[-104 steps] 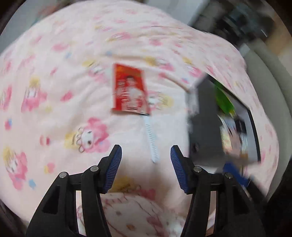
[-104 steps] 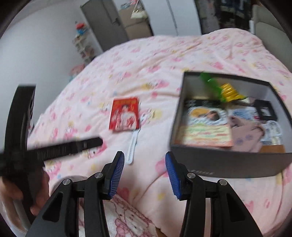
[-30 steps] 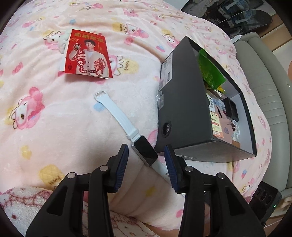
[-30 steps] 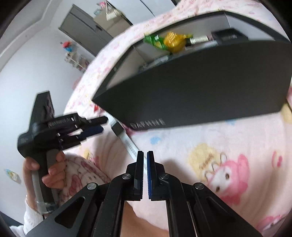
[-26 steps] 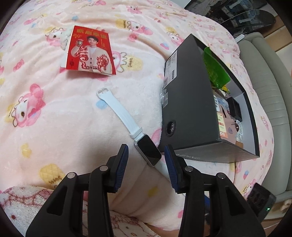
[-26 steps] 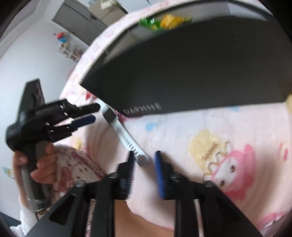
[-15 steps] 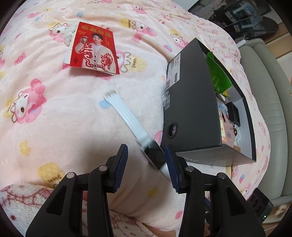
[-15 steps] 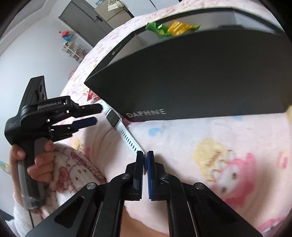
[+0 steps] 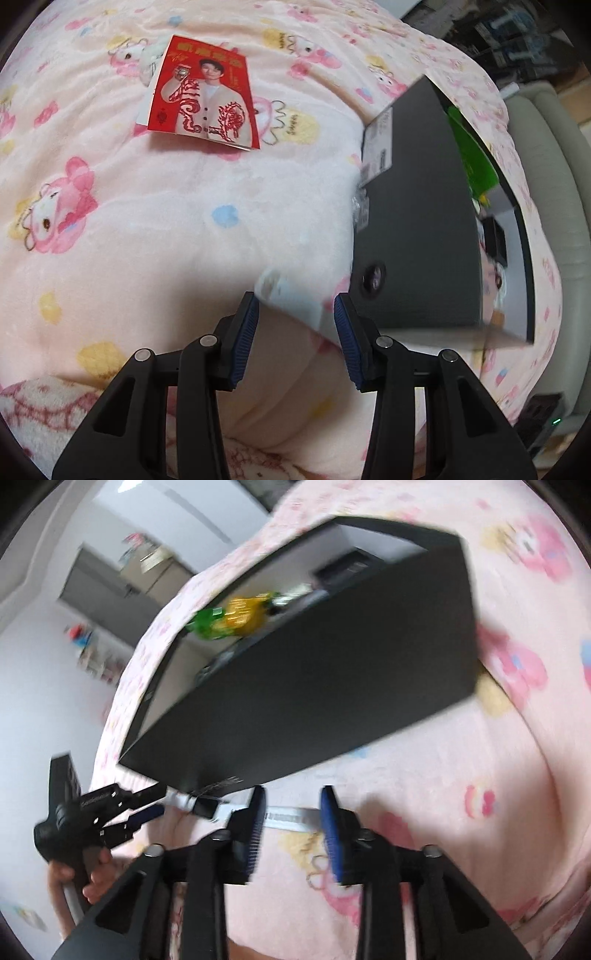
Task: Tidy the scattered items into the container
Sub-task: 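Grasp the smartwatch band with the right gripper and lift it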
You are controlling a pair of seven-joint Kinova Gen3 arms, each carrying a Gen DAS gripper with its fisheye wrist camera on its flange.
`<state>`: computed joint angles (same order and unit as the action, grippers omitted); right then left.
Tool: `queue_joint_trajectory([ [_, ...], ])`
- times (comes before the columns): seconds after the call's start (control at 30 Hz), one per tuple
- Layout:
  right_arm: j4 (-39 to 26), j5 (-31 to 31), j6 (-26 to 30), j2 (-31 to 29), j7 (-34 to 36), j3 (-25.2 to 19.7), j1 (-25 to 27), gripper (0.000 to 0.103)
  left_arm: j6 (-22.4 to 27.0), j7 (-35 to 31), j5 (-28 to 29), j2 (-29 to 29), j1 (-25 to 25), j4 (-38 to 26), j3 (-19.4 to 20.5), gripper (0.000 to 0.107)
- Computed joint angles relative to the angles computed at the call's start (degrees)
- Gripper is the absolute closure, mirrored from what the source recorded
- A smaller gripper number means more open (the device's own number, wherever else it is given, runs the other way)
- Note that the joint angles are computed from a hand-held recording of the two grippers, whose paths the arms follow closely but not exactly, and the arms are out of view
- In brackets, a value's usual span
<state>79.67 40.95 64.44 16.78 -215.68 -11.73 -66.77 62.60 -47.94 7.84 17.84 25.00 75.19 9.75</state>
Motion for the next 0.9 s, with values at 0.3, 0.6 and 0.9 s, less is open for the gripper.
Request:
queue_joint_trajectory([
  [0.3, 4.6, -3.7, -6.9, -0.8, -5.7, 1.7, 0.8, 0.068, -3.5, -5.0, 8.4, -0.6, -4.6, 3.8, 1.4, 0.1],
  [0.6, 7.0, -0.4, -15.9, -0.3, -7.6, 1.0, 4.0, 0.068, -0.9, -1.9, 2.2, -2.2, -0.4, 3.0, 0.4, 0.086],
  [0.9, 7.3, 2.1, -17.9, 2.1, -10.8, 3.3, 3.1, 0.063, 0.6, -2.8, 3.0, -0.5, -0.9, 1.6, 0.6, 0.076],
])
